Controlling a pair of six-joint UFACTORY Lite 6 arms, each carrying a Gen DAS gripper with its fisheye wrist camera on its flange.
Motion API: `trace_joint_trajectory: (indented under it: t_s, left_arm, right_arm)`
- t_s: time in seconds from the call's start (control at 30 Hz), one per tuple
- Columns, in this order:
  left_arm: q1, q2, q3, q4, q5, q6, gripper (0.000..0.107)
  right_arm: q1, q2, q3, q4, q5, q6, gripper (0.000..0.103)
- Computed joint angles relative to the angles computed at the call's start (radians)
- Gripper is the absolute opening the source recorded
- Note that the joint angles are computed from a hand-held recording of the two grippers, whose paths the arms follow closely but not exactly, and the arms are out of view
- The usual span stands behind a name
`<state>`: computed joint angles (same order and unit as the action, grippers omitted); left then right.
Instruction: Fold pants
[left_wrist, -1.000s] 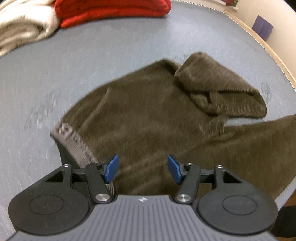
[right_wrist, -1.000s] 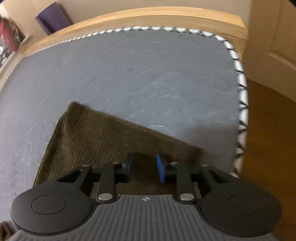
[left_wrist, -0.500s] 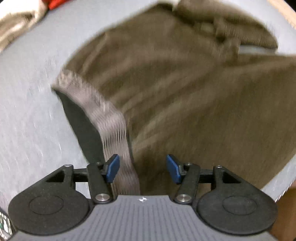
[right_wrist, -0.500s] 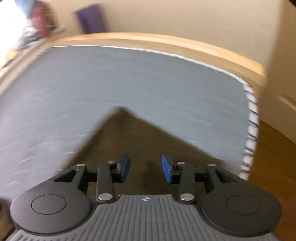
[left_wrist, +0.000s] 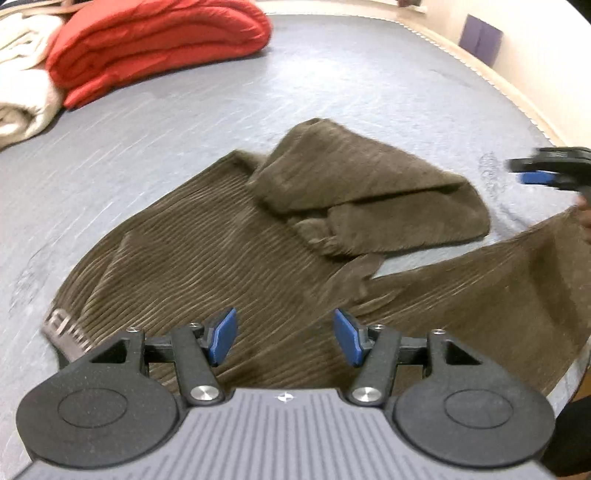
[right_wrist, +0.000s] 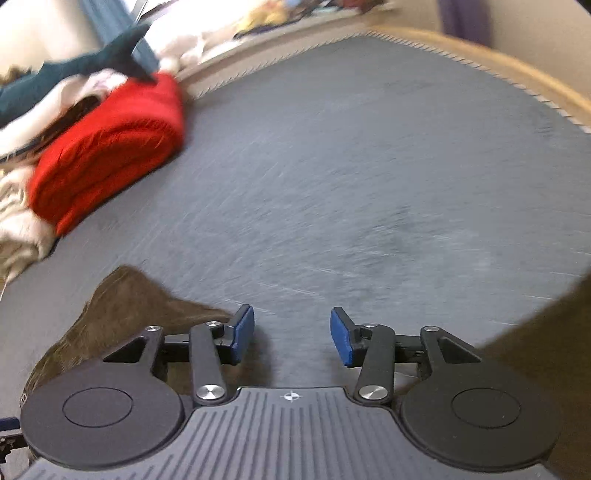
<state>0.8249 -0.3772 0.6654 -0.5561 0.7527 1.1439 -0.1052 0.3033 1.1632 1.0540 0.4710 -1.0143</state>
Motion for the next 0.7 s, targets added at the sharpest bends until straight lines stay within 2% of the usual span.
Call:
trace_joint_trajectory:
  t_s: [0.1,0.3,0.37,0.43,0.5,0.53,0.57,0.63,0.7]
  left_arm:
    - [-0.067,0.01,-0.012,0.012,-0.039,-0.036,0.064]
    - [-0.034,0.119,0.037,0.024,-0.072,-0.012,0.064]
    - [-0.017,0.154,0.066,0.017,-0.069,-0.004,0.064]
    - [-0.006,0.176,0.087,0.009,-0.061,0.0,0.064]
    - [0.008,0.182,0.106,0.003,-0.043,0.008,0.064]
    - [0.015,0.183,0.114,0.001,-0.034,0.011,0.064]
    - [0.019,0.186,0.119,-0.003,-0.029,0.014,0.064]
    - [0.029,0.185,0.128,-0.008,-0.014,0.021,0.064]
    - [0.038,0.182,0.134,-0.015,-0.004,0.027,0.064]
  right_arm:
    - [0.089,0.125,0.111,-0.09,-0.046,0.133,0.053]
    - [0.186,0.31,0.272,-0.214,-0.062,0.361,0.06]
    - [0.219,0.333,0.281,-0.194,-0.06,0.359,0.06]
    - [0.259,0.348,0.299,-0.283,-0.066,0.434,0.064]
    - [0.293,0.345,0.295,-0.367,-0.098,0.488,0.064]
    - [0.301,0.338,0.287,-0.378,-0.107,0.487,0.06]
    - [0.3,0.325,0.274,-0.357,-0.113,0.46,0.044]
    - [0.298,0.292,0.246,-0.348,-0.119,0.428,0.024]
    - [0.303,0.243,0.204,-0.289,-0.134,0.325,0.02]
